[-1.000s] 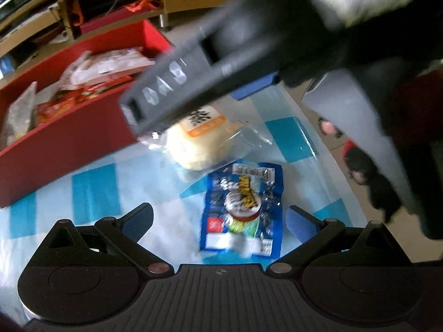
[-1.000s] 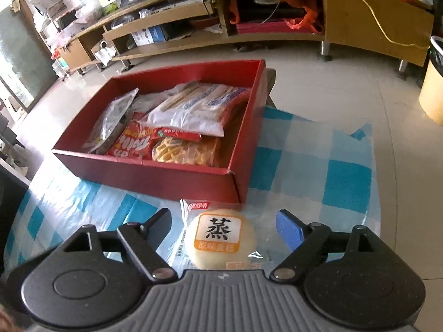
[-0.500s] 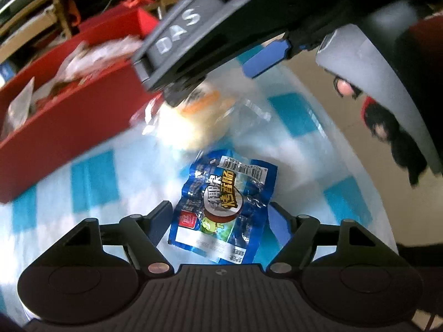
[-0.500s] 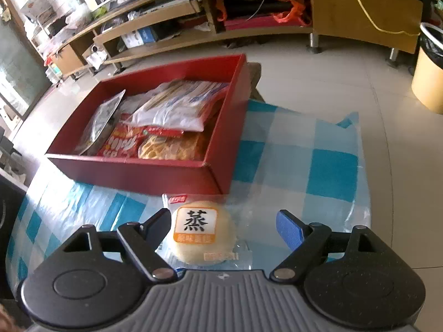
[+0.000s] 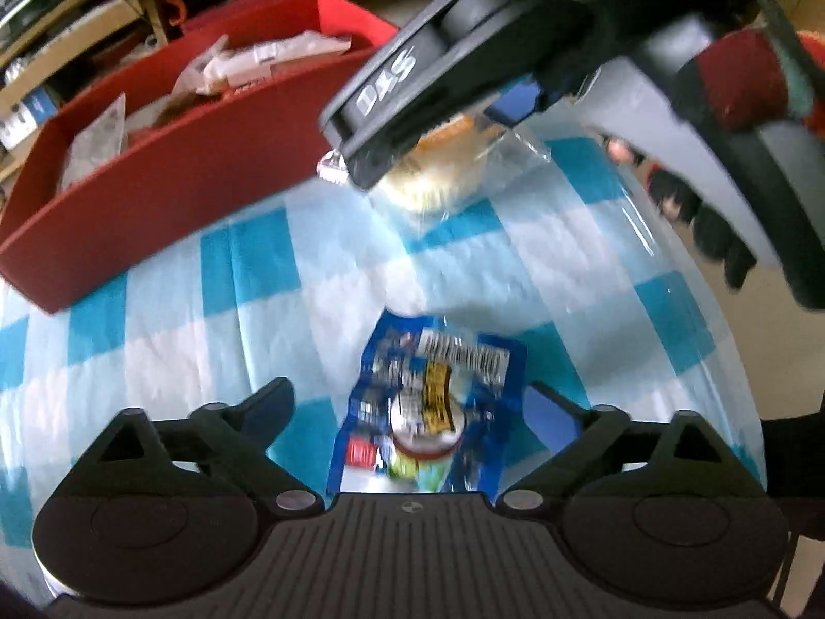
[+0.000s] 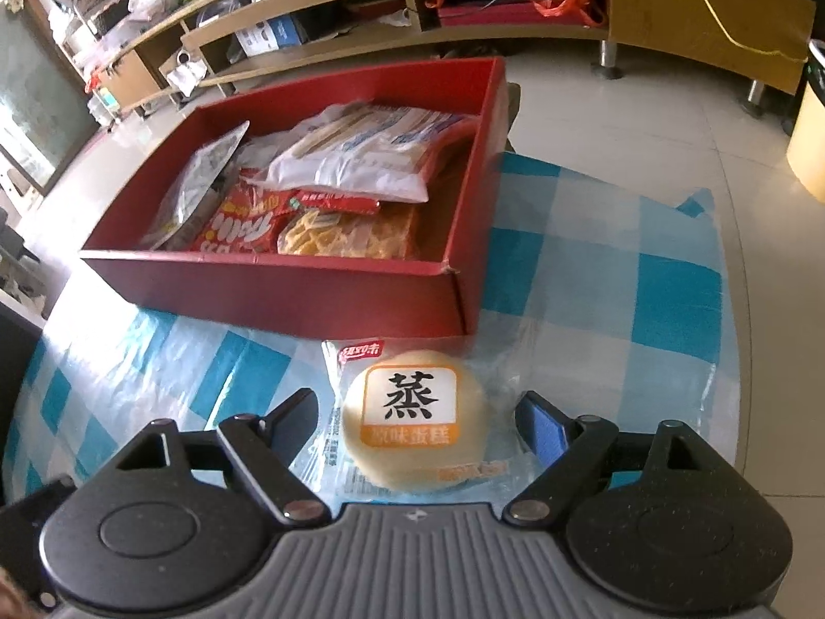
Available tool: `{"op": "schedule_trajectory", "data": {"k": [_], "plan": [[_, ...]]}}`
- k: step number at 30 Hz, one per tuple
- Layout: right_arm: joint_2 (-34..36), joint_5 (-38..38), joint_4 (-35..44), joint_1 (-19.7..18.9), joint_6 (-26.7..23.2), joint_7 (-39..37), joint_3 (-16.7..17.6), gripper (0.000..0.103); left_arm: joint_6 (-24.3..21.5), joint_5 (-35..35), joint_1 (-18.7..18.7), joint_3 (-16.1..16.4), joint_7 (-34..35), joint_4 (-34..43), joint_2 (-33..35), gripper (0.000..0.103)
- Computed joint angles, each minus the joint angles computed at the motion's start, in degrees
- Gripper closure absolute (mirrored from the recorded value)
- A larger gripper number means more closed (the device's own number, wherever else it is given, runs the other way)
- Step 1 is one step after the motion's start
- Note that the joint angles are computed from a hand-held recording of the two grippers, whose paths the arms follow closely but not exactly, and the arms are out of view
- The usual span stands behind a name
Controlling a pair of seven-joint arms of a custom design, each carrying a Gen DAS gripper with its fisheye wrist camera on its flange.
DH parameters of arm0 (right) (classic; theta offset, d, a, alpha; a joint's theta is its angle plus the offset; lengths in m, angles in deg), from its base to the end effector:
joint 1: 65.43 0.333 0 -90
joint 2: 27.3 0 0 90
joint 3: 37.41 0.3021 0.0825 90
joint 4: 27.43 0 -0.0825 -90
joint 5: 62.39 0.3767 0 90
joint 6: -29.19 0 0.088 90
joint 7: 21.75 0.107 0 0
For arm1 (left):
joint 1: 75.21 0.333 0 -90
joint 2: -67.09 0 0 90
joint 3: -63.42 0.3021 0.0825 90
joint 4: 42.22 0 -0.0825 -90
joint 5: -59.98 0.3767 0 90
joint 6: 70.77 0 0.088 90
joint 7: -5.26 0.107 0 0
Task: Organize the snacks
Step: 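Grasp the blue sausage packet with the left gripper while the right grasps the steamed cake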
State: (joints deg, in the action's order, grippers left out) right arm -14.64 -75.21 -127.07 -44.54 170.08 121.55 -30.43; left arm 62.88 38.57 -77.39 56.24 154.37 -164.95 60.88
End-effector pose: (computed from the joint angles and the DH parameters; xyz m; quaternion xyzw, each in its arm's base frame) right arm 0.5816 0.3008 0.4922 -0.5671 0.7820 -0.0960 0.2402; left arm 0.5311 -0.0952 0.4720 -0.2860 0.9357 -0.1869 0.0877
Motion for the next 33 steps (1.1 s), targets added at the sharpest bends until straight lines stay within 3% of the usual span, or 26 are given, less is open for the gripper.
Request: {"op": "schedule_trajectory", "data": {"k": [4,8,14,16,20,24,33], "plan": [[1.7,-1.0,1.7,0.4,-0.9,-0.7,0.0,0.01,3.1,1.5,-0.4,-0.6,-0.1,-1.4,0.6,0.0],[2.5,-1.6,2.2,0.6,-0.4,-1.2,0.0,0.0,0.8,1.8,-0.2,-0.3,-1.9,0.6,2.1,0.0],[3.2,-4.5,3.3,1.8,-2.1,0.1,-0.4,0.0,0.3,1.1,-0.2,0.0,-0.1,0.5,1.5,0.005],[3.5,-5.0,3.9,1.9,-3.2,-1.7,-0.1,0.0,-0.6,0.6,-0.1,0.1,0.1,0.1,0.7,0.011],[3.9,-8.4,5.5,3.4,-6.8,-0.4,-0.9,0.016,-1.7,-0.3,-0.1,0.2,2.6,-0.8,-1.0,0.024],[3.2,-9.9,5.4,3.9,-8.3,1.2,-1.0,0.029,-2.0,0.9,0.0,0.0,2.1,-1.3,-1.8,0.025],[-2.2,-14.4,1.4,5.8,-8.1,9.4,-0.4,0.031,-0.7,3.0,1.3,0.6,1.0,-3.4,-4.6,0.026]]}}
